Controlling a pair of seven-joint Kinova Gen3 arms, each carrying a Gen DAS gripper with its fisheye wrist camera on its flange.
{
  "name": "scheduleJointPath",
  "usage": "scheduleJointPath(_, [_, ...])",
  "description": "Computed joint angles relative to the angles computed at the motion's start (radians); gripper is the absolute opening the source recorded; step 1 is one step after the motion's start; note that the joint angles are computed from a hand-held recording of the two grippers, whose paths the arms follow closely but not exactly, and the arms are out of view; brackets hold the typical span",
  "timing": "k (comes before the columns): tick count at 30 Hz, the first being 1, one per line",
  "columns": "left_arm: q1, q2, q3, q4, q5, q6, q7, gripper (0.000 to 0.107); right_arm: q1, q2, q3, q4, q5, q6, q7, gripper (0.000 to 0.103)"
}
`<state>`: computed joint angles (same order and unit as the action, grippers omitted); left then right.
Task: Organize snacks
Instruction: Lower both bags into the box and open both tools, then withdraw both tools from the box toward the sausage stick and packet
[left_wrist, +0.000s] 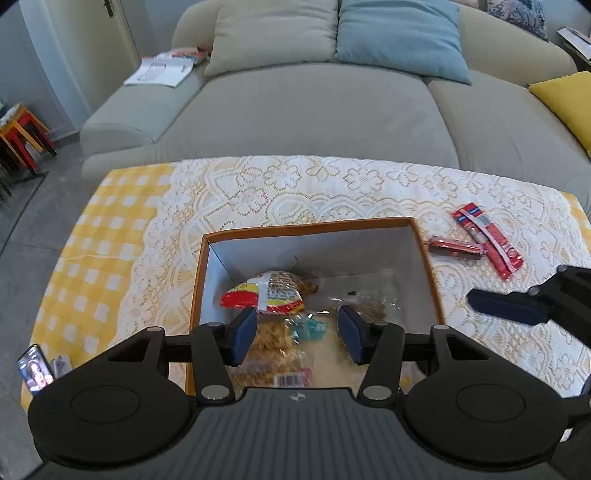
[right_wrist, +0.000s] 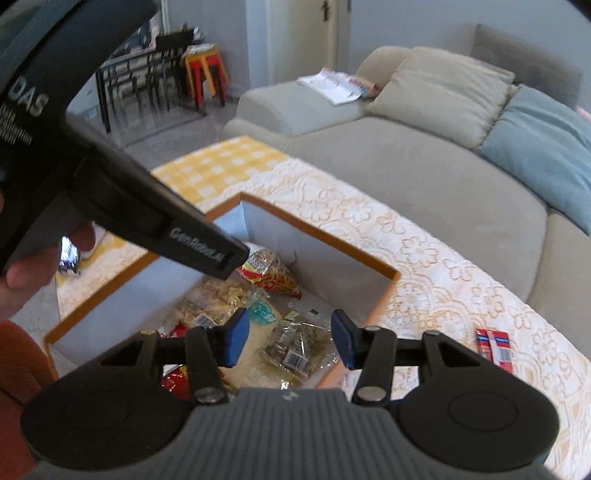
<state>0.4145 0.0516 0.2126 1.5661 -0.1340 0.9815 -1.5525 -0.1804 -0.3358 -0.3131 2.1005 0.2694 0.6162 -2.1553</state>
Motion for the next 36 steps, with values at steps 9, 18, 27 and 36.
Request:
scheduleJointPath(9, [0.070, -0.089, 0.073, 0.059, -0.107, 0.017, 0.165, 0.061, 0.134, -0.259, -0.148, 0.109, -0.002, 0.065, -0.168, 0.062])
scheduleJointPath(18, [0.139, -0.086, 0.140, 0.074, -0.126, 0.058, 0.249, 0.061, 0.221, -0.493, -0.144, 0.210, -0.113, 0.150, -0.183, 0.063])
scheduleJointPath(27, [0.245, -0.011, 0.157, 0.064, -0.116, 0.056, 0.245, 0.061, 0.265, -0.589, -0.089, 0.309, -0.181, 0.181, -0.120, 0.063])
scheduleJointPath(36, [0.335, 0.106, 0.127, -0.015, -0.183, 0.038, 0.123, 0.061, 0.272, -0.577, 0.016, 0.387, -0.191, 0.102, -0.032, 0.063])
